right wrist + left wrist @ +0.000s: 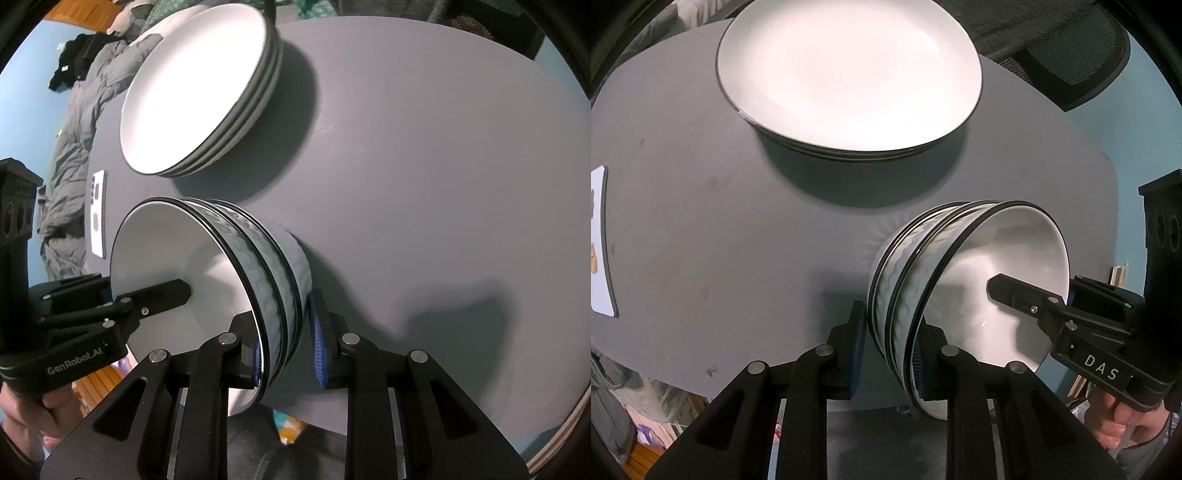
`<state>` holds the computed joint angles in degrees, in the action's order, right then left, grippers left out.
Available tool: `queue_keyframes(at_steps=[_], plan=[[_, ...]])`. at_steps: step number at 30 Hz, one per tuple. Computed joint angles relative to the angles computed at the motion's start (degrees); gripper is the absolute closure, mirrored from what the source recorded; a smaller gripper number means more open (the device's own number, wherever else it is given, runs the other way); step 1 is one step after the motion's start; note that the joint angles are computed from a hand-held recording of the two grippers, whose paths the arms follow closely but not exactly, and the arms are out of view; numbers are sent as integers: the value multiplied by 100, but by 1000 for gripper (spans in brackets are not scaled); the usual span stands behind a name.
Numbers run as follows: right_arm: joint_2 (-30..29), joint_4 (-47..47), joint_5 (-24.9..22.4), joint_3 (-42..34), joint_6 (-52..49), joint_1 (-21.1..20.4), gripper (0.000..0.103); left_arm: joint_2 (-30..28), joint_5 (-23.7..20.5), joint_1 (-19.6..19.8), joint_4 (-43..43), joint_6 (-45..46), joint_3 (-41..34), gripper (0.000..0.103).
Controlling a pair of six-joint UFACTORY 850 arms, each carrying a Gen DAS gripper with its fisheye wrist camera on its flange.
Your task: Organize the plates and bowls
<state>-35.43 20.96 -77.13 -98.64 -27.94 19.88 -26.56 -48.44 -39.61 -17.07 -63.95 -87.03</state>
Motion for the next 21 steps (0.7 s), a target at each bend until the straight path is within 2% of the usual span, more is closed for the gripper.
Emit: queue_keyframes(at_steps=[7, 8, 10, 13, 16, 21], plan=[[-37, 90, -59, -4, 70, -12, 80, 46, 119, 47, -264, 205, 107, 80], [-38, 117, -56, 5, 95, -26, 80, 58, 148, 47, -282, 250, 127, 75], [-41, 156, -84, 6, 96, -91, 80, 61, 224, 51, -319, 333, 160, 72], [1, 156, -68, 48, 104, -103, 81, 73, 234, 58, -328, 400, 181, 73], [127, -15, 71, 145, 185, -26, 83, 79, 238, 60, -278, 485, 186, 80], [254, -69, 85, 292, 416, -64, 83, 42, 128, 38, -193, 658, 117, 81]])
